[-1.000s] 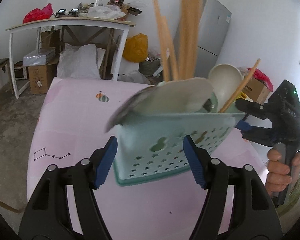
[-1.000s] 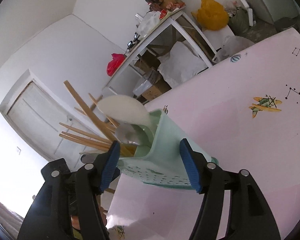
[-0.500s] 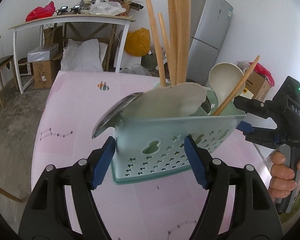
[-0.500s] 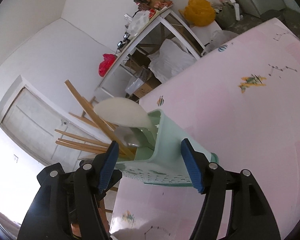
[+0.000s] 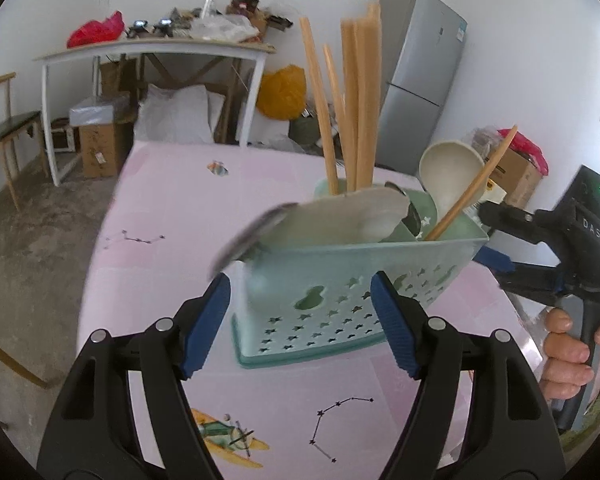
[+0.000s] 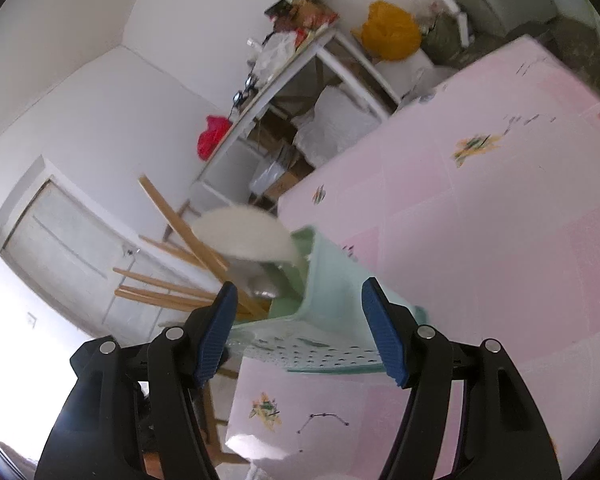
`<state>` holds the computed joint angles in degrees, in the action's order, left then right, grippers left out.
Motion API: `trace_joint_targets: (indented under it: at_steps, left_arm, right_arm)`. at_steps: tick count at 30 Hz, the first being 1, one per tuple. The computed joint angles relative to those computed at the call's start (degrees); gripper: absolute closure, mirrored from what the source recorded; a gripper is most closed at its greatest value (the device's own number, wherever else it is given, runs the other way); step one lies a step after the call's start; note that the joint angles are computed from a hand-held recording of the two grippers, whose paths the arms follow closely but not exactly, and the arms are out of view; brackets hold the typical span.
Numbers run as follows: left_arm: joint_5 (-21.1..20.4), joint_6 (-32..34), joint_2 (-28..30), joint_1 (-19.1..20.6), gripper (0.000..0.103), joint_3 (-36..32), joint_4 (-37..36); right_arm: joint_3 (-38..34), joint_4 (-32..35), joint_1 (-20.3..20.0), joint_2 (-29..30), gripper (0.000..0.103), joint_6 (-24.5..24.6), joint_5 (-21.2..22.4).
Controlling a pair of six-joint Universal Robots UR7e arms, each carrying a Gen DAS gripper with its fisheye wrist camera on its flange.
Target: Organize utensils
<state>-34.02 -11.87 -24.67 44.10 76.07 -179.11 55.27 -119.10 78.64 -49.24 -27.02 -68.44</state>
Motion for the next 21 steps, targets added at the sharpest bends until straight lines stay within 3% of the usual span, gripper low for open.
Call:
trace_joint_targets:
  at_steps: [4,8,12,16,21]
  left_arm:
    - [2.02,-2.62,-1.65,-1.53,0.030,4.23,-1.03]
    - [4.33,-5.63,-2.31,-3.32,0.024,7.46,-0.83]
    - [8.91,-13.44,-3.29,-5.15,0.015,9.69,6.95]
    - [14.11,-23.12,-4.25,-6.67,0.010,10.88,17.21]
    - [19.20,-34.31,-5.01,-7.32,0.008,9.70,34.04]
  right_arm:
    - [5.62,-4.29,-1.13,-4.12,0.039,0.15,-0.23]
    - [15.24,-12.57,-0.53,-9.55,0.039,-2.65,-7.81]
    - [26.91,-29.97,3.07,-13.26,0.030,-8.43,-24.12]
    - [34.65,-43.76,4.71,-14.45,0.013,-15.07,-31.46]
    - [38.79,-55.37,6.20,-13.30,0.007,-21.52,-36.86]
